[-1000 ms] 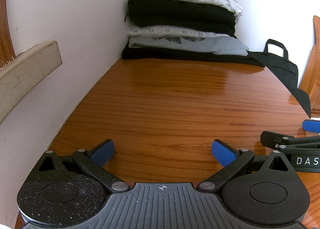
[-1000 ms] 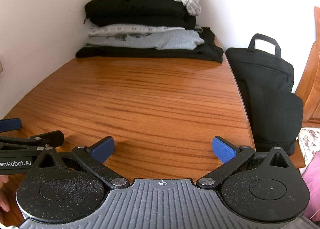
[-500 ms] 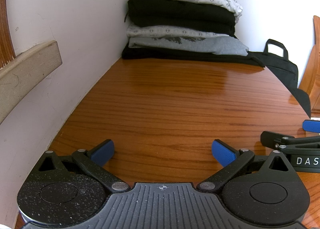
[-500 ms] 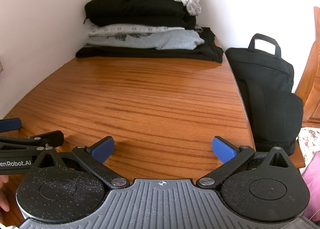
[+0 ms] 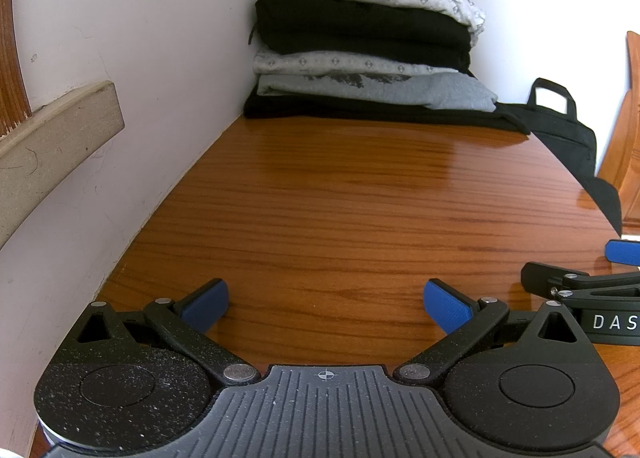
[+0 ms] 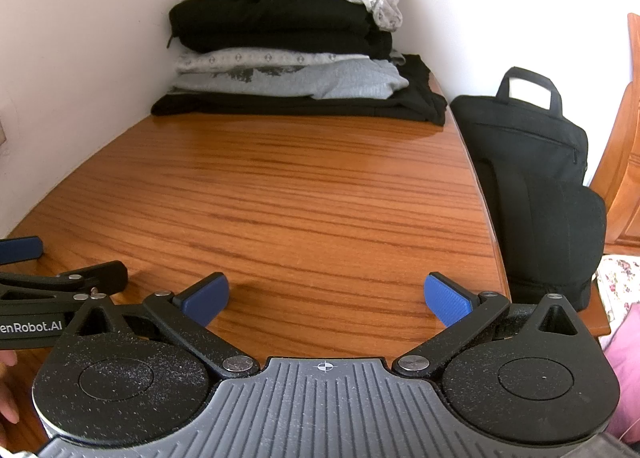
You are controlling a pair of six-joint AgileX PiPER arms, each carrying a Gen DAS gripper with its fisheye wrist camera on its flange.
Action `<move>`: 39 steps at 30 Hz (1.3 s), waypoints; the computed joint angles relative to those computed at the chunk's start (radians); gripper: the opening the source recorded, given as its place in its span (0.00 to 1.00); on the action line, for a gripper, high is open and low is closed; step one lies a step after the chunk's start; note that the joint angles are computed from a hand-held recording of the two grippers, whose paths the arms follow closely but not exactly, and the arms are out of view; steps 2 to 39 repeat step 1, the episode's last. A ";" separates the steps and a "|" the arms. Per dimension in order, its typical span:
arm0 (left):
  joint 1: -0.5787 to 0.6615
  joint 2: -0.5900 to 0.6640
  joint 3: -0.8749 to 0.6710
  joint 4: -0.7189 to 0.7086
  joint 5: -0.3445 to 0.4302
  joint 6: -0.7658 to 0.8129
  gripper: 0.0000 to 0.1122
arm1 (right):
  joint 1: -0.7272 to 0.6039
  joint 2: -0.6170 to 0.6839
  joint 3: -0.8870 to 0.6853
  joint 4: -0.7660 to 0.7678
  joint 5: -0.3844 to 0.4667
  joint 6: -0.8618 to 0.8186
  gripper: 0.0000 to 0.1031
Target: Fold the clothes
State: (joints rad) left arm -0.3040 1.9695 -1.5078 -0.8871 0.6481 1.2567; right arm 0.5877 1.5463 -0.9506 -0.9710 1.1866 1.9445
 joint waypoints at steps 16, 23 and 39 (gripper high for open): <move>0.000 0.000 0.000 0.000 0.000 0.000 0.92 | 0.000 0.000 0.000 0.000 0.000 0.000 1.00; 0.000 0.000 0.000 0.000 0.000 0.000 0.92 | 0.000 0.000 0.000 0.000 0.000 0.000 1.00; 0.000 0.000 0.000 0.000 0.000 0.000 0.92 | 0.000 0.000 0.000 0.000 0.000 0.000 1.00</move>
